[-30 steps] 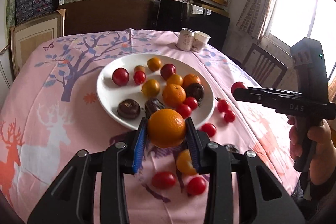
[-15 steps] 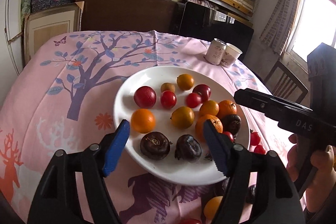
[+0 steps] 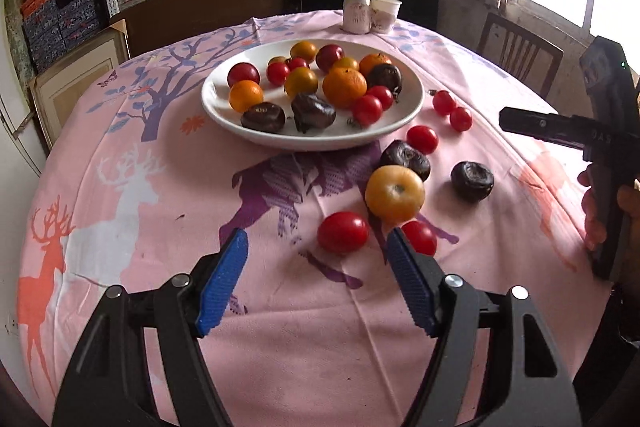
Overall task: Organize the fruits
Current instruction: 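Grasp a red tomato with the left tool while the right tool grasps a dark purple fruit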
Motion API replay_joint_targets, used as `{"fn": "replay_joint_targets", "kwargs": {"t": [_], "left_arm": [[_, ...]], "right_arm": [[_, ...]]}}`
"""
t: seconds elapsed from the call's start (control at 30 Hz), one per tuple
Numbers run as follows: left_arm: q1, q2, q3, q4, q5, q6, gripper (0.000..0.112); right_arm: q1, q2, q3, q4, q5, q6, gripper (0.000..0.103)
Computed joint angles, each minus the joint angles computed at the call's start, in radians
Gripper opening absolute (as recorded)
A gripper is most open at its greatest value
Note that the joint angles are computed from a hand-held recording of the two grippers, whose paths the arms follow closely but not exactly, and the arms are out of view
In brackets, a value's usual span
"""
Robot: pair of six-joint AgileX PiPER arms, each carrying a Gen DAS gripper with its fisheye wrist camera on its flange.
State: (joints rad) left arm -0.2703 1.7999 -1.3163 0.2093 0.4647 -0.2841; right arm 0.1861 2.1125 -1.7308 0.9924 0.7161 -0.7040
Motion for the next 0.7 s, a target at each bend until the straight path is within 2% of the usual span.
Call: {"fn": "replay_joint_targets", "kwargs": {"t": [0.03,0.17,0.23,0.33,0.4,0.5,0.7], "left_arm": [[0.005,0.010,-0.006,-0.038,0.004,0.033,0.061],[-0.006,0.075,-0.062,-0.044,0.025,0.054,0.058],[-0.001,0.125,-0.115,-0.081,0.057,0.082,0.043],[0.006,0.152,-0.151,-0.140,0.060,0.130,0.032],[0.004,0.156,-0.151,-0.168,0.044,0.157,0.032],[0.001,0.132,-0.122,-0.161,0.012,0.145,0.032],[0.001,0.051,-0.028,-0.176,-0.048,0.130,0.032]], "right_arm": [[-0.009,-0.006,0.019,0.039,-0.005,-0.026,0.060],[-0.001,-0.018,0.039,0.021,-0.013,-0.026,0.060],[0.010,-0.032,0.052,0.001,-0.021,-0.033,0.060],[0.029,-0.057,0.077,-0.045,-0.038,-0.042,0.060],[0.042,-0.060,0.073,-0.096,-0.035,-0.024,0.060],[0.063,-0.055,0.052,-0.183,-0.014,0.025,0.053],[0.121,-0.034,0.001,-0.340,0.020,0.099,0.053]]}}
